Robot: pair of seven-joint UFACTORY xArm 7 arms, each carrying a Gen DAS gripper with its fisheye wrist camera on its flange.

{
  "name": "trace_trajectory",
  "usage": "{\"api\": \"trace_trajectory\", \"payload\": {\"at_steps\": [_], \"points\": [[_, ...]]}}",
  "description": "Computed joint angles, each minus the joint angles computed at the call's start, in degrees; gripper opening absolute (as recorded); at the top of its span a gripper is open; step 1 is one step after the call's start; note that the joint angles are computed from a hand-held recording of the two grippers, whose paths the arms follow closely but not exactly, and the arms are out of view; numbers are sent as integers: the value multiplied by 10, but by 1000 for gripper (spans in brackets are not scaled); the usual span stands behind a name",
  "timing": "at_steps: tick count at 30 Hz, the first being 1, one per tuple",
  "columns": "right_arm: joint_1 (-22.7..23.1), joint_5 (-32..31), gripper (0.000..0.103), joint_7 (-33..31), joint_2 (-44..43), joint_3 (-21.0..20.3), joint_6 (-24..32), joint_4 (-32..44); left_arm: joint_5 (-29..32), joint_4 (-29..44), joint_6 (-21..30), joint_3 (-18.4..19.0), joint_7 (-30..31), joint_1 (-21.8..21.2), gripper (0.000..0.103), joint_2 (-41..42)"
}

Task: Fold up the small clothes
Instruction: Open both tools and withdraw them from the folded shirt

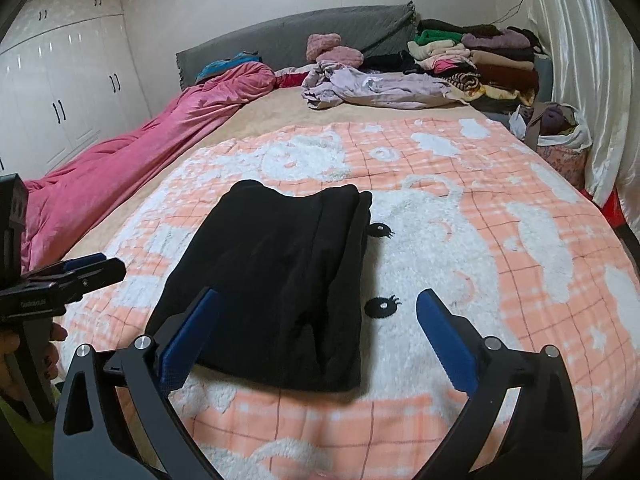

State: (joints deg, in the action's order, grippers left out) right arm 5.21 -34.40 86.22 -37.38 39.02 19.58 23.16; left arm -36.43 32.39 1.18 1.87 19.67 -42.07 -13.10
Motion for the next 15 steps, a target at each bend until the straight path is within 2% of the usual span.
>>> {"api": "trace_trajectory", "payload": {"at_steps": [1, 6, 12, 15], "points": [[5, 2, 98, 3, -6, 4, 7, 0, 14, -12, -3, -17, -15, 16, 93, -12], [19, 4, 98, 25, -29, 22, 27, -4, 68, -55, -17, -48, -75, 45, 93, -52], [41, 2, 98, 41, -31, 44, 59, 0, 113, -96, -35, -70, -132, 61, 93, -83], [51, 3, 98, 60, -20, 53, 73, -1, 137, -117, -43, -92, -162, 77, 93, -89]]}}
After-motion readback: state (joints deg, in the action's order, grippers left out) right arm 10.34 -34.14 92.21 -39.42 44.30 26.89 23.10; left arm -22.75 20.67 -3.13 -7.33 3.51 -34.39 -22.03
